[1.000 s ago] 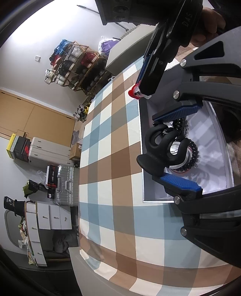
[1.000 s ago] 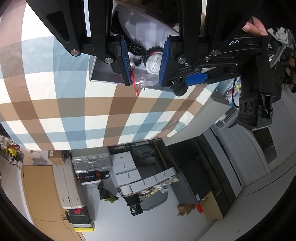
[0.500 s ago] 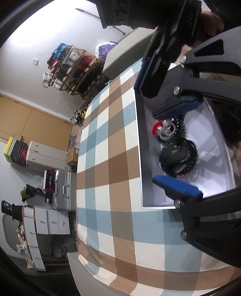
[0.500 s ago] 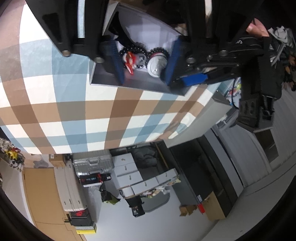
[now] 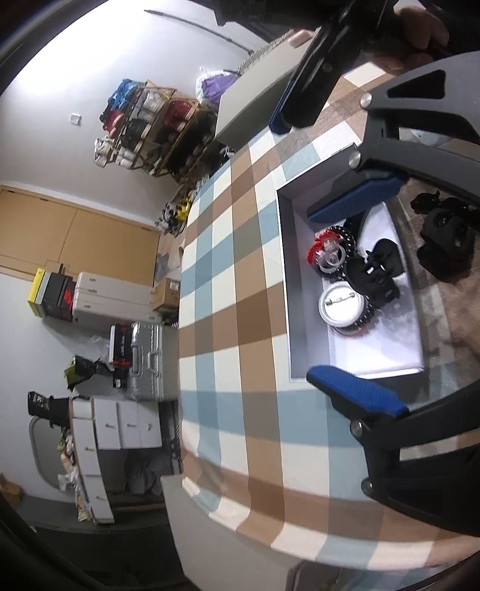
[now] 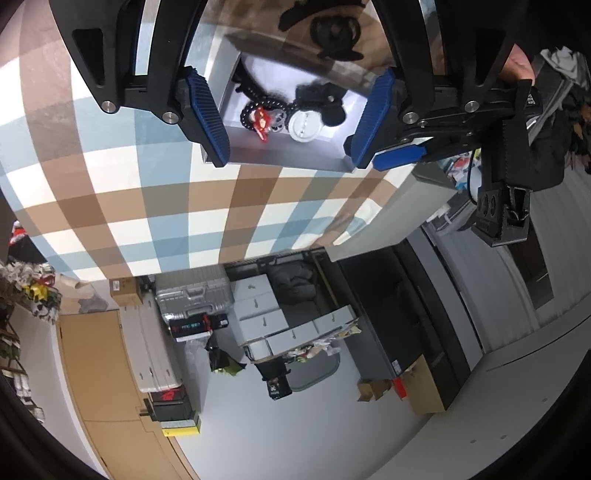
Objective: Organize jewelry
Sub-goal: 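Lower claw clip into box and open left tool while right tool releases ring, then lift both tools out of the box toward the last claw clip and strap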
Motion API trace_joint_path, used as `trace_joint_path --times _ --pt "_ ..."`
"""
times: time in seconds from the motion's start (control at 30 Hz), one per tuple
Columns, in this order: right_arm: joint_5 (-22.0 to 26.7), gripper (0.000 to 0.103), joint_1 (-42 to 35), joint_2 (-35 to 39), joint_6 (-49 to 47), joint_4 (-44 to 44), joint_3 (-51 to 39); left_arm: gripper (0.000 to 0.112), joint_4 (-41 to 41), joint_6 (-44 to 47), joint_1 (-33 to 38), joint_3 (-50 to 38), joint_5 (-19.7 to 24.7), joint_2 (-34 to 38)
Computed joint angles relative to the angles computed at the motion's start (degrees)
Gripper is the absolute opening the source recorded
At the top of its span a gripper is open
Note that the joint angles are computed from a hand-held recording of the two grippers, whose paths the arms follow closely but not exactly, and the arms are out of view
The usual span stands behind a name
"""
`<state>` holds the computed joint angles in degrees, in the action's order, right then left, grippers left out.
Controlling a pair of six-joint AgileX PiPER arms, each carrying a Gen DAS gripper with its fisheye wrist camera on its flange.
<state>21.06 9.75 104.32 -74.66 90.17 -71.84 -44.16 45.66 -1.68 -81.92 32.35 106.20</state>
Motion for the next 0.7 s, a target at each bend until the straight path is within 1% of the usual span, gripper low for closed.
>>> trace_joint_path --times 0.17,0.23,0.33,0.4,0.47,0.53,0.57,0.7 --pt "0.6 0.077 0.3 -2.6 -1.4 1.6 2.9 0.079 1.9 -2.1 -0.1 2.8 -3.9 -2.2" --pt "0.3 0.082 0.6 -3.7 -3.2 3.5 4.2 0.08 4.6 -4.4 -0.6 4.2 -6.1 -3.3" --pt "-0.1 0.085 1.3 -5.2 -4.6 5.0 6.0 0.083 9.7 -8.3 -1.9 7.1 -10.3 -5.4" --pt "0.0 0.087 1.6 -6.0 -5.3 5.9 7.1 0.084 10.2 -8.3 -2.0 9.0 -12.1 -6.8" --pt "0.0 0.088 1.8 -6.8 -6.0 7.0 8.1 0.087 13.0 -11.0 -2.5 10.7 -14.4 -8.0" --pt "-0.2 0.091 2.1 -7.5 -6.6 7.8 9.3 0.091 10.9 -9.3 -2.1 12.1 -15.3 -8.9" --pt "0.0 0.091 2.2 -7.8 -6.5 7.7 9.9 0.092 8.7 -7.5 -1.7 13.1 -15.7 -9.4" --pt "-0.1 0.094 2.6 -8.5 -6.5 7.9 11.9 0.098 5.0 -3.8 -1.1 16.2 -16.5 -10.9"
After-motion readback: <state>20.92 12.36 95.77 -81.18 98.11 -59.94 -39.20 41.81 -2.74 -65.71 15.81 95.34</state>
